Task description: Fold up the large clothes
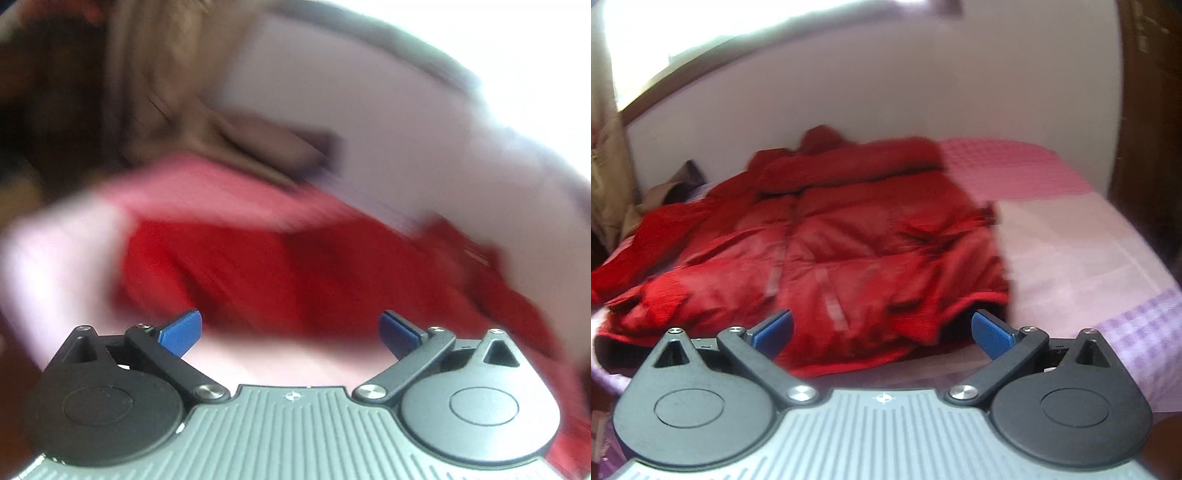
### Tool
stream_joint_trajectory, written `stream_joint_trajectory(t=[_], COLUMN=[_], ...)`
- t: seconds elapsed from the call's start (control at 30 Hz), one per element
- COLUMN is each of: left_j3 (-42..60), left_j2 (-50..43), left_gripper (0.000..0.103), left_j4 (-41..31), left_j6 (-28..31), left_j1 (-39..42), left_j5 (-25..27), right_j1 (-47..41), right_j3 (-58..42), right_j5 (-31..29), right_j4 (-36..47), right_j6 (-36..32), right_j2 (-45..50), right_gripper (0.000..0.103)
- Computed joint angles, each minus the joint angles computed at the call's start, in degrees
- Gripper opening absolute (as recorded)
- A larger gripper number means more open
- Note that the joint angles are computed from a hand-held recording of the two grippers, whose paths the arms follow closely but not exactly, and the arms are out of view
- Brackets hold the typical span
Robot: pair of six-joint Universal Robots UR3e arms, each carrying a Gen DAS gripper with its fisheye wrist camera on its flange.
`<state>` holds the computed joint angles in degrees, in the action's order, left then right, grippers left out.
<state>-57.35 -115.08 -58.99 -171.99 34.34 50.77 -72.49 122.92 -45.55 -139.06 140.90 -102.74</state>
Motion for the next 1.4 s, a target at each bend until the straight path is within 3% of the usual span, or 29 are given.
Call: stream_joint_trajectory(t=[0.07,0.13,0.27,0.3,0.37,0.5,0.57,0.6,0.63,0.67,0.7,0.73,0.77,0.83,0.9,0.97,1.03,1.13,1.2,1.27,1.33,1.4], left_j3=[-9.4,-18.03,-34.01,-37.74,-43.33,-47.88,-47.64,-45.61,-43.65,-42.78,-42.43,-41.68,-40.31,-36.79,-36.24,-33.69,-31.99,-31.81,-34.77,-40.32,-46.58,-51.63], left_j2=[7.36,15.0,29.76,33.15,35.09,29.1,25.0,23.04,20.85,19.94,20.22,20.79,21.39,23.35,26.72,28.83,30.37,32.8,35.59,41.44,47.51,53.71], left_gripper=[0.1,0.1,0.103,0.103,0.103,0.097,0.077,0.047,0.037,0.034,0.028,0.027,0.027,0.025,0.024,0.025,0.033,0.064,0.073,0.074,0.085,0.093], left_j4=[-8.89,-20.03,-28.82,-27.6,-17.96,9.82,19.61,20.49,22.11,24.28,24.75,24.38,23.21,19.51,21.42,21.56,21.3,17.63,13.69,9.14,6.97,2.74], left_j6=[6.25,16.95,34.05,35.75,33.24,18.66,15.2,15.55,15.5,15.14,15.48,15.59,15.87,15.64,16.24,17.88,19.19,21.29,23.01,27.21,31.49,36.62], left_j1=[2.28,3.83,4.52,3.49,-0.8,-11.79,-16.57,-18.93,-21.31,-23.22,-23.26,-22.88,-22.28,-20.21,-17.99,-16.89,-15.39,-12.72,-10.05,-5.83,-2.14,3.67], left_j5=[-8.8,-14.89,-19.71,-18.7,-14.98,-7.12,-2.16,0.62,4.19,7.49,8.09,7.92,7.46,5.64,4.67,5.91,7.05,7.64,5.0,1.81,0.03,-5.62], right_j1=[-1.17,-2.07,-2.95,-3.13,-3.77,-5.46,-5.71,-5.54,-5.2,-4.53,-4.25,-3.86,-3.0,-3.05,-5.18,-7.92,-10.9,-15.49,-17.6,-19.65,-22.96,-25.54], right_j3=[-1.29,-3.51,-7.14,-7.75,-8.91,-12.49,-15.19,-15.82,-15.89,-15.63,-15.36,-16.66,-20.35,-23.06,-22.07,-23.12,-24.27,-25.89,-25.21,-24.09,-23.07,-18.38], right_j5=[-0.56,-1.05,-2.07,-2.08,-1.16,2.91,5.53,6.57,6.92,6.85,7.39,8.16,7.71,9.45,13.25,17.13,19.2,17.65,15.35,13.07,11.24,9.75], right_j4=[-1.92,-3.33,-3.75,-3.93,-3.93,-0.1,4.79,5.56,4.64,1.85,0.49,2.2,7.85,14.47,22.11,33.75,44.01,55.88,56.62,56.77,56.62,48.94], right_j6=[1.15,3.12,6.93,7.66,8.78,9.15,7.48,6.55,5.86,5.5,4.86,2.98,1.69,0.59,-5.21,-12.32,-19.24,-27.36,-28.03,-27.53,-28.6,-26.86], right_j2=[3.36,8.13,15.55,17.01,19.77,24.45,26.81,27.86,28.59,29.51,29.7,30.44,31.75,31.86,27.58,23.33,19.61,16.17,15.51,15.04,14.43,10.97], right_gripper=[0.103,0.103,0.103,0.103,0.103,0.103,0.103,0.103,0.103,0.101,0.093,0.047,0.011,0.01,0.009,0.008,0.008,0.007,0.004,0.001,0.001,0.001])
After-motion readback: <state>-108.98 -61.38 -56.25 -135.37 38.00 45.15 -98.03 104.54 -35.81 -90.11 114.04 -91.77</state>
